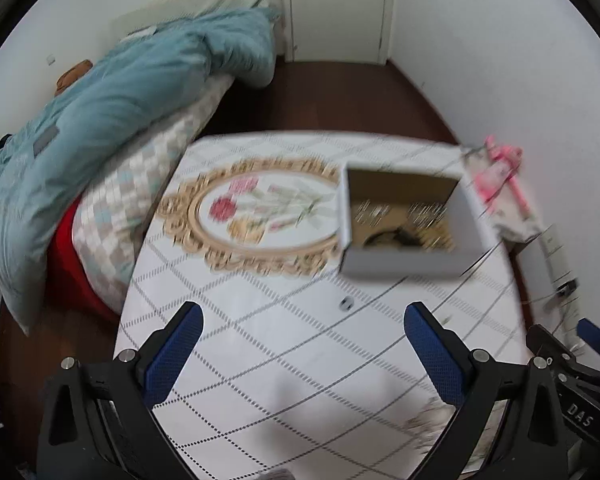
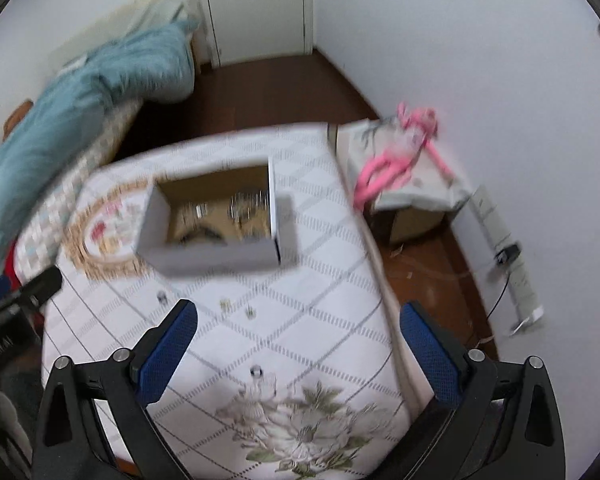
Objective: Organize jewelry
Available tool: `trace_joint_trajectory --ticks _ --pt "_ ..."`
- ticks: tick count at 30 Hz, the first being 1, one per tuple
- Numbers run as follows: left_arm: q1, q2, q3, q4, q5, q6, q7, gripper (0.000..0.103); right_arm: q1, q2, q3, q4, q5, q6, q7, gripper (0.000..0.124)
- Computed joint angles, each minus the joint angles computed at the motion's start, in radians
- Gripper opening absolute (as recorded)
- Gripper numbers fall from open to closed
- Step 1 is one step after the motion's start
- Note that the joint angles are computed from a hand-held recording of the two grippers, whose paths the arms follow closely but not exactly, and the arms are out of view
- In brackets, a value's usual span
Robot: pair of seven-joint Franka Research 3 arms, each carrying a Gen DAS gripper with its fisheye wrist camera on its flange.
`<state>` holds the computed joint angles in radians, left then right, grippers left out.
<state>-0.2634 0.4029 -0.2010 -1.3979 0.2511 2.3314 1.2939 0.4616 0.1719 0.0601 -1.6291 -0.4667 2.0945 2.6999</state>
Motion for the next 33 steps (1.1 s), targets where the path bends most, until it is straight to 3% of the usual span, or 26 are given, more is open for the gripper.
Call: trace_joint_trajectory --ticks 2,3,11,13,16,18,19,25,30,33 --pt "0.004 -0.006 0.003 -0.042 -0.001 0.004 -0.009 0.103 -0.009 0.019 0.006 -0.045 0.059 0.048 -0.009 0.073" --pt "0.004 -0.005 0.006 -0.065 0.007 0.004 -0.012 0.103 -0.011 0.029 0.008 -0.075 0.083 0.087 -0.014 0.069" --pt "0.014 0.013 0.010 -0.139 0.030 -0.007 -0.010 0.103 0.021 0.104 -0.010 -0.127 0.126 0.184 -0.019 0.060" --pt "0.017 0.015 0.010 -0.152 0.033 0.005 -0.008 0.103 0.030 0.116 -0.015 -0.128 0.131 0.194 -0.021 0.052" --pt "0.020 0.019 0.011 -0.165 0.038 0.023 -0.004 0.103 0.072 0.128 -0.035 -0.119 0.034 0.171 0.015 0.044" --pt "0.023 0.022 0.011 -0.171 0.036 0.032 -0.004 0.103 0.084 0.126 -0.039 -0.132 -0.004 0.195 0.032 0.028" --pt "0.025 0.024 0.011 -0.170 0.035 0.034 -0.003 0.103 0.087 0.128 -0.040 -0.131 -0.015 0.197 0.035 0.014" --pt "0.035 0.057 0.001 -0.133 0.005 0.044 0.020 0.102 0.073 0.109 -0.038 -0.169 0.009 0.262 0.046 0.013" --pt "0.026 0.164 -0.019 0.013 -0.045 0.024 0.077 0.102 0.045 0.104 -0.048 -0.163 0.035 0.295 0.055 0.013" --pt "0.000 0.232 -0.012 0.115 -0.046 -0.014 0.089 0.097 0.029 0.121 -0.055 -0.150 0.057 0.300 0.048 0.013"
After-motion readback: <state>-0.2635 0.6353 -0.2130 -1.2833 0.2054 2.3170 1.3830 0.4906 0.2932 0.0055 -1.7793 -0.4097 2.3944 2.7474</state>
